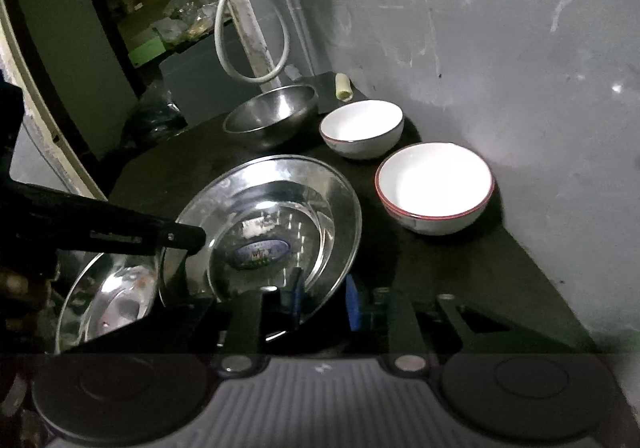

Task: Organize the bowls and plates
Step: 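Grasp the rim of the logo steel plate with the left tool, then carry the logo plate with the left tool onto the plate stack and open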

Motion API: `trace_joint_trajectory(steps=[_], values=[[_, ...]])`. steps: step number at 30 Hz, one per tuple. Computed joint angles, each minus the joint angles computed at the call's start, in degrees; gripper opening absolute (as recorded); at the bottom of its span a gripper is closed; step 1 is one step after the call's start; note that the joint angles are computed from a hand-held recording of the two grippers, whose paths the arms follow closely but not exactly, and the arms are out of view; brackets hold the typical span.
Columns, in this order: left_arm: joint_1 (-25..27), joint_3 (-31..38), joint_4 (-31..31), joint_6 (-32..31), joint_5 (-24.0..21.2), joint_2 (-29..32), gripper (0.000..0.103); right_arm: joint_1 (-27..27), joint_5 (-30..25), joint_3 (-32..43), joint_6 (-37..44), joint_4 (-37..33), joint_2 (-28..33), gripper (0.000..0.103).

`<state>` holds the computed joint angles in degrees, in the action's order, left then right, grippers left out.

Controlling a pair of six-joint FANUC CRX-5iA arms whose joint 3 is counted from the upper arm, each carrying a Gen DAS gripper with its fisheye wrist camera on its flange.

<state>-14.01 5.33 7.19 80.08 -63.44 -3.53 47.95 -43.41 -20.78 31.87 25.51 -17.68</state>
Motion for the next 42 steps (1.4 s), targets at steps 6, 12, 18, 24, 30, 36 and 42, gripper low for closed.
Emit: trace_joint_trajectory(steps=[6,12,18,24,30,36,42], values=[[-1.0,-3.9,-1.8,5.1,0.3,-6.6,0.024,3.6,-4.3,0.4,1.4,0.6,-3.4,0.025],[-0.6,-7.6,-1.3,9.2,-0.4,-12.4,0.024,8.1,-9.3,1.3,1.9,0.9,-5.7,0.025],[-1.5,-9.1,-3.1,11.7,-2.4,-15.9,0.024,10.4,-13.5,3.4,5.2,-1.2,-6.3,0.025],[0.8,-12.5,-1.2,13.9,-4.5,-19.9,0.026,11.1,-14.7,5.4,9.1,-4.1,-6.0,0.025],[3.9,-13.9,-3.3,17.8,-6.5,-23.0,0.027,11.0,-13.9,10.0,16.6,-7.4,-1.8,0.025],[6.8,-13.6,-6.0,20.6,-8.1,-24.1,0.027,10.3,-11.4,14.1,23.6,-11.6,2.9,0.025],[8.2,-12.8,-9.1,22.6,-8.2,-22.6,0.027,7.8,-11.1,19.4,30.3,-17.8,8.0,0.025]])
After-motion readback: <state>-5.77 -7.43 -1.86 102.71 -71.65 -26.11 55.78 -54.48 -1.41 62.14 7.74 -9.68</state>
